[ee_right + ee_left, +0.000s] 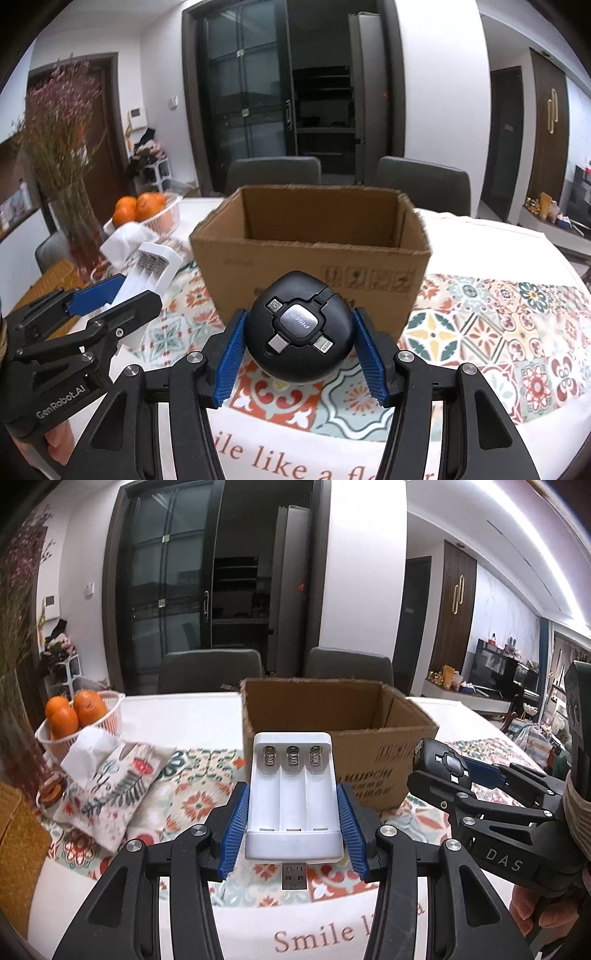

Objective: Organize rigid objects
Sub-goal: 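Lift and carry the battery charger and mouse over the box with both grippers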

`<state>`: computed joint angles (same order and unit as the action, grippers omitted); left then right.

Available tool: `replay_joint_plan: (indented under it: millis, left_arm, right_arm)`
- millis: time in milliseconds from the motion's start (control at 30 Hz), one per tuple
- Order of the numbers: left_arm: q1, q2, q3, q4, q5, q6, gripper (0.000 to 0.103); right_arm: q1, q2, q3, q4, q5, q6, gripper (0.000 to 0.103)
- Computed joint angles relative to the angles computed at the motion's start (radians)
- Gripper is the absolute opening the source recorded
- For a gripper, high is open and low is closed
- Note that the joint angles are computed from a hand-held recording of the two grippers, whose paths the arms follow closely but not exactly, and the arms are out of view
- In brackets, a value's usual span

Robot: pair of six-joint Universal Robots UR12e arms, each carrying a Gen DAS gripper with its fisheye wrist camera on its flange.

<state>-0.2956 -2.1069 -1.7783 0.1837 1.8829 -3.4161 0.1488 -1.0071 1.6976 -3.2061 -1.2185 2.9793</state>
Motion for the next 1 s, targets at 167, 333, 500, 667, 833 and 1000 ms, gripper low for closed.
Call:
replay_joint_plan:
  millis: [167, 333, 500, 667, 833, 1000]
  left_arm:
    - [-0.001, -0.007, 0.028, 0.002, -0.003, 0.018, 0.047]
    - [0.003, -0.013, 0.054, -0.009, -0.017, 0.030, 0.047]
    - [0.007, -0.020, 0.082, -0.023, -0.024, 0.044, 0.047]
    - [0.012, -0.027, 0.111, -0.031, -0.030, 0.061, 0.047]
    - [0.018, -0.033, 0.144, -0.044, -0.033, 0.077, 0.047]
    - [0.028, -0.042, 0.183, -0.070, -0.046, 0.089, 0.047]
  right_arm:
    - [-0.008, -0.001, -0.012, -0.028, -0.008, 0.027, 0.057]
    - [-0.013, 0.001, -0.024, -0.046, -0.009, 0.047, 0.057]
    - [-0.017, 0.003, -0.036, -0.058, -0.016, 0.057, 0.057]
    - [-0.022, 0.007, -0.060, -0.055, -0.014, 0.066, 0.057]
    - [-0.022, 0.014, -0.090, -0.050, -0.018, 0.072, 0.057]
    - [-0.023, 0.025, -0.133, -0.018, -0.021, 0.080, 0.057]
